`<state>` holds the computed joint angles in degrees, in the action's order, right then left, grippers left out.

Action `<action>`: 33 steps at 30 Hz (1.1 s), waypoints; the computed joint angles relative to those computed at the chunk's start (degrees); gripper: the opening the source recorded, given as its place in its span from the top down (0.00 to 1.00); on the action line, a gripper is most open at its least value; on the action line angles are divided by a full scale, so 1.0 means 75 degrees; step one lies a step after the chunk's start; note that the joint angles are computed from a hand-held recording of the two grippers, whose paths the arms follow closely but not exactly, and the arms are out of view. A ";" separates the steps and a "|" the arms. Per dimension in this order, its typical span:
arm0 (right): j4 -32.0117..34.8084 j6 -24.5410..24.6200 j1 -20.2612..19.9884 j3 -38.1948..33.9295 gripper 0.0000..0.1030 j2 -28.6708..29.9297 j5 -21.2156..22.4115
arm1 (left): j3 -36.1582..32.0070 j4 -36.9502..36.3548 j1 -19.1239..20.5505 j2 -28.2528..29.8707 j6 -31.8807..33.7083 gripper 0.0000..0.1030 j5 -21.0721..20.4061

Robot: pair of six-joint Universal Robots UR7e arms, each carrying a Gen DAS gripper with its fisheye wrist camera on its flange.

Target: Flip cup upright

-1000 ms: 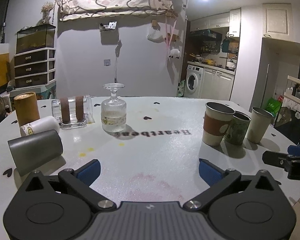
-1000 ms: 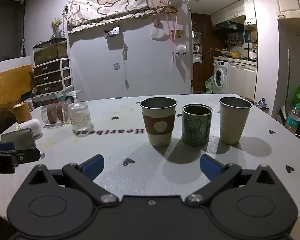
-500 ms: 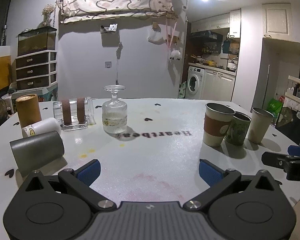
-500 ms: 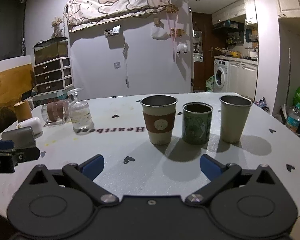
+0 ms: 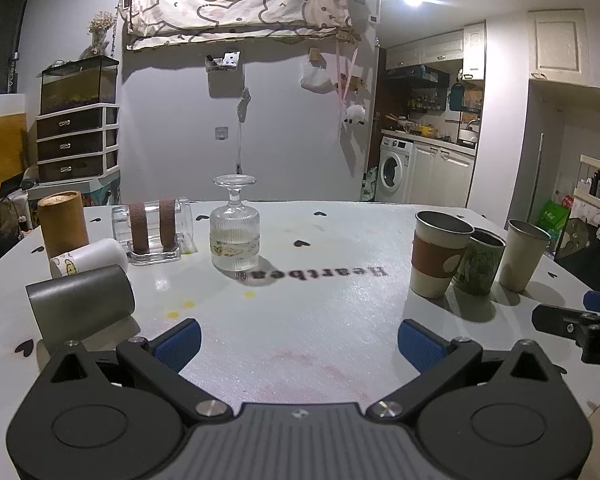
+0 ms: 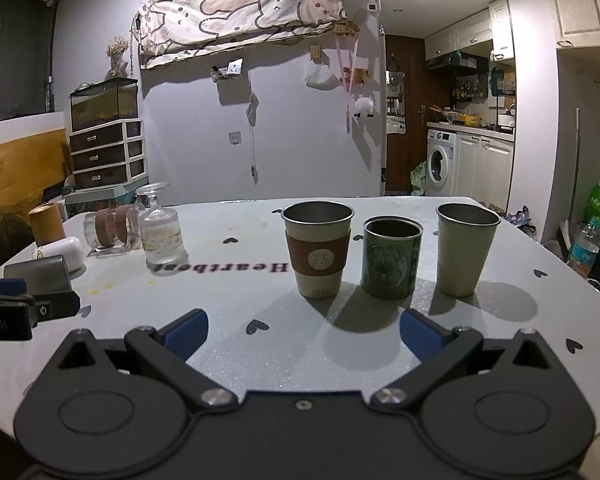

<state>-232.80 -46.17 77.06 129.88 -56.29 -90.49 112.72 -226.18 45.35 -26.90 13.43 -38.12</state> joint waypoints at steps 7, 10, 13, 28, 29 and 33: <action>-0.0001 0.0002 -0.0001 0.0002 0.00 0.0007 -0.0002 | -0.0003 0.0007 0.0002 0.0004 0.0023 0.00 0.0015; 0.0016 -0.0021 0.0012 0.0008 0.00 0.0001 -0.0019 | 0.0007 -0.0057 0.0005 0.0008 0.0038 0.00 0.0027; 0.0028 -0.0028 0.0022 0.0001 0.00 0.0007 -0.0033 | 0.0000 -0.0113 0.0014 0.0024 0.0057 0.00 0.0027; 0.0027 -0.0053 0.0066 -0.0041 0.00 0.0087 -0.0071 | 0.0053 -0.0232 0.0052 0.0001 0.0119 0.00 0.0031; 0.0027 -0.0053 0.0066 -0.0041 0.00 0.0087 -0.0071 | 0.0053 -0.0230 0.0051 0.0002 0.0122 0.00 0.0033; 0.0017 -0.0031 0.0074 -0.0055 0.00 0.0108 -0.0086 | 0.0063 -0.0243 0.0051 0.0000 0.0137 0.00 0.0022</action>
